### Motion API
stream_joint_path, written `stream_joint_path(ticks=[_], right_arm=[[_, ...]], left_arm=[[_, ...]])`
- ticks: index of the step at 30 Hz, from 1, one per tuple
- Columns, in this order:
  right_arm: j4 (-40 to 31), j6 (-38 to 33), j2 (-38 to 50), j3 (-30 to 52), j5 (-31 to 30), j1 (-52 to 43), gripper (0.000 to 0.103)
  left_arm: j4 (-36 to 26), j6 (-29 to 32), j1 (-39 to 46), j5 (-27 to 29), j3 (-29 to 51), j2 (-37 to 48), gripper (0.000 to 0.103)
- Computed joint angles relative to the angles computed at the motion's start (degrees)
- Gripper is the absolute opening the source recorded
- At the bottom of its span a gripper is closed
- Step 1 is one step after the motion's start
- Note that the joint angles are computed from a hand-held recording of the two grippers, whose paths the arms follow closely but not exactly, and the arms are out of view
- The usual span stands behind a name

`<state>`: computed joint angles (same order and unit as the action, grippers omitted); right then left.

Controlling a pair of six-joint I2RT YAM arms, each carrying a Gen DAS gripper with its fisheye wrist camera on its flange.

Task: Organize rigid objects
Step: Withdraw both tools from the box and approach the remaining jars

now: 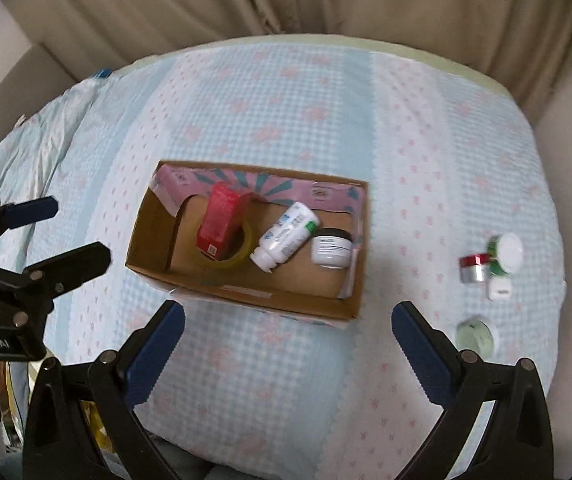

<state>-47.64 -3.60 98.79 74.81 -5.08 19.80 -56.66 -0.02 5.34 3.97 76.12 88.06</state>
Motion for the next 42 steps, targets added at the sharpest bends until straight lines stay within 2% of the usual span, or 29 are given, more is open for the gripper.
stream_joint_path(ticks=[3, 7, 13, 17, 22, 25, 28, 33, 36, 42], right_arm=[[-1.4, -0.5, -2.6, -0.1, 0.3, -1.9, 0.103], [-2.7, -3.7, -5.7, -0.2, -3.0, -8.1, 0.103], [-6.7, -14.6, -5.3, 4.3, -8.7, -20.6, 0.103], [-11.5, -24.9, -0.8, 12.7, -12.5, -30.2, 0.103], [-15.9, -33.6, 6.3, 24.4, -15.4, -39.1, 0.103], [-18.8, -36.3, 12.2, 32.8, -16.4, -43.4, 0.103], [-21.1, -37.3, 17.6, 39.6, -16.9, -46.5, 0.103], [-22.3, -37.4, 25.1, 45.9, -15.5, -49.1, 0.103], [-21.8, -37.3, 28.8, 47.7, -15.0, -49.6, 0.103], [-13.8, -38.7, 32.0, 41.3, -14.3, -49.2, 0.103]], left_arm=[[-0.8, -3.6, -1.5, -0.5, 1.5, -1.7, 0.103], [-1.4, -10.2, -5.7, -2.6, 3.7, -3.0, 0.103], [-2.2, -25.7, -17.4, -9.7, 8.5, -1.4, 0.103], [-2.1, -36.7, -26.1, -14.3, 12.2, 2.2, 0.103], [-0.5, -45.2, -33.2, -16.3, 16.5, 9.0, 0.103], [0.2, -47.8, -36.1, -15.6, 20.7, 14.8, 0.103], [0.4, -47.9, -37.9, -14.2, 26.2, 21.6, 0.103], [0.8, -46.3, -38.8, -10.7, 34.3, 31.9, 0.103], [2.0, -46.1, -38.2, -6.9, 39.2, 38.4, 0.103], [2.1, -46.7, -36.0, 0.2, 51.4, 51.7, 0.103]])
